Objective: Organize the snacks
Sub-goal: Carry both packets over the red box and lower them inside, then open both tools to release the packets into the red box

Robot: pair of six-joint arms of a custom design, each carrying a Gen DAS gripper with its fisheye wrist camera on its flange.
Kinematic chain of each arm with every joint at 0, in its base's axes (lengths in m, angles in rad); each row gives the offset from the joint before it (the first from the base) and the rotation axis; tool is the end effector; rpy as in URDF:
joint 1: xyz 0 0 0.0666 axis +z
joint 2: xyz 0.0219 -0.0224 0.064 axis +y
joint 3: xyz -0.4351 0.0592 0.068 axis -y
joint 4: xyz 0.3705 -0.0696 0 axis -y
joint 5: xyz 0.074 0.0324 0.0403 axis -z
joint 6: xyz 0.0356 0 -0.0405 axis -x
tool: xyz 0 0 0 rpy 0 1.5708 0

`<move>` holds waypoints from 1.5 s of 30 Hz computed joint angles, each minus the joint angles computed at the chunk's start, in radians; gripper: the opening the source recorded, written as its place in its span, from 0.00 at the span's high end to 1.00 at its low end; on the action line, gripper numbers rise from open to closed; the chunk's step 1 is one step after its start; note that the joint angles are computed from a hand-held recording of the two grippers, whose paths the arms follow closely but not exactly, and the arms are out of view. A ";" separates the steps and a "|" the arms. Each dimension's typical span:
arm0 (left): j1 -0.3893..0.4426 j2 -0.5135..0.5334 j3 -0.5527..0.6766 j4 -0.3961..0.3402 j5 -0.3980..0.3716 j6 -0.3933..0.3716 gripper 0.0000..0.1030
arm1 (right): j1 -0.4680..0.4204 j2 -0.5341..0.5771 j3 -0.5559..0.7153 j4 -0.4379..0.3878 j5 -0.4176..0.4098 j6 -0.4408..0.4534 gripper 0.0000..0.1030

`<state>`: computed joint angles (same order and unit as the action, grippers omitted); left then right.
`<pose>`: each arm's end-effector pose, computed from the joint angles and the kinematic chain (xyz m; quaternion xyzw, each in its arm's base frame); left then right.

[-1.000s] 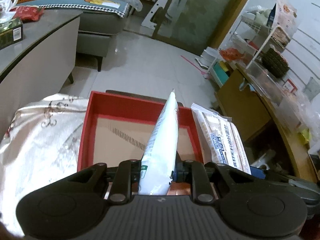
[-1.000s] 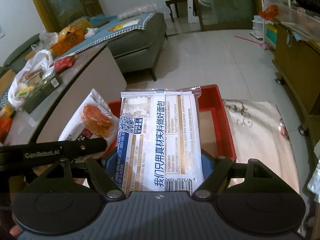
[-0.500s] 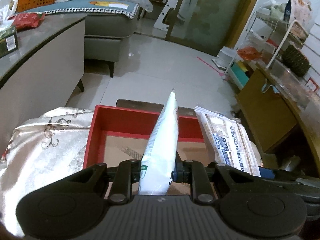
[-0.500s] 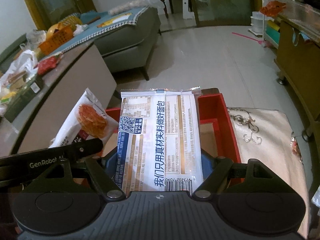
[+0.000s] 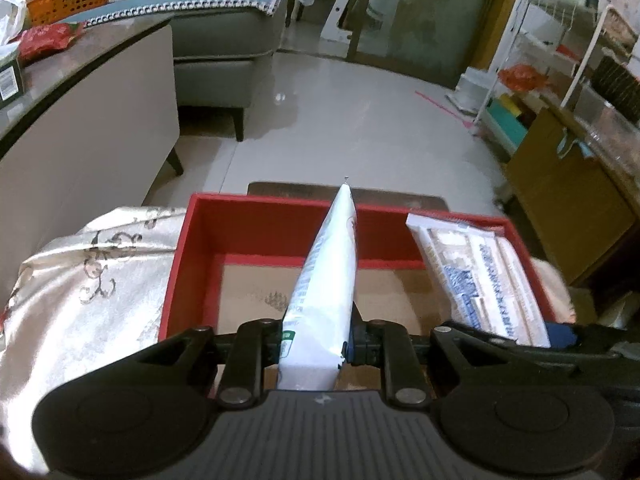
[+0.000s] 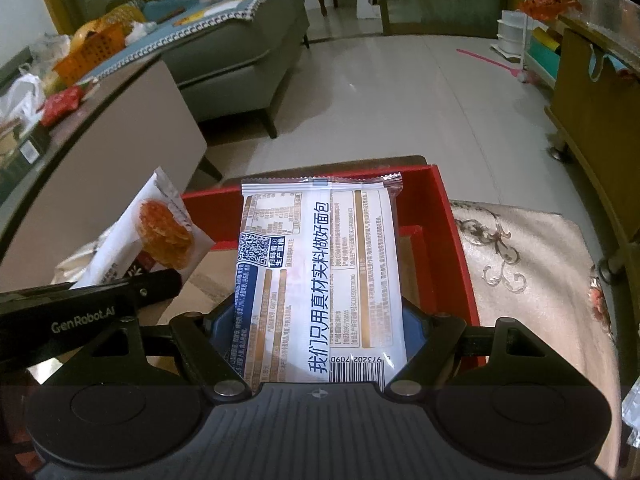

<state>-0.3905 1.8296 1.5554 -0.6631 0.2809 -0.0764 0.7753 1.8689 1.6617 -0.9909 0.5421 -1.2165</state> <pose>0.5690 -0.2453 0.3462 0.2601 0.9053 -0.1796 0.2838 0.4525 0.4171 0.3529 0.2556 0.9130 0.0067 0.3179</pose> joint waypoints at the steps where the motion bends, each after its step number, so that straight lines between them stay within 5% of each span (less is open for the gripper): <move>1: 0.000 0.004 0.002 -0.004 -0.004 0.000 0.85 | -0.003 0.005 0.003 -0.002 -0.002 0.004 0.20; 22: -0.014 0.025 -0.012 0.000 -0.098 -0.032 0.83 | -0.007 0.078 0.084 -0.115 0.024 0.069 0.20; 32: -0.014 -0.013 -0.045 0.050 -0.131 -0.065 0.55 | 0.002 0.067 0.097 -0.171 0.070 0.036 0.17; 45: 0.001 -0.092 -0.102 0.098 -0.132 -0.073 0.33 | 0.049 0.036 0.120 -0.210 0.127 -0.010 0.16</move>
<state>-0.3898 1.7376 1.4538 -0.5652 0.1485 -0.1496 0.8245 1.9045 1.7813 -1.2009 0.6689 -1.2264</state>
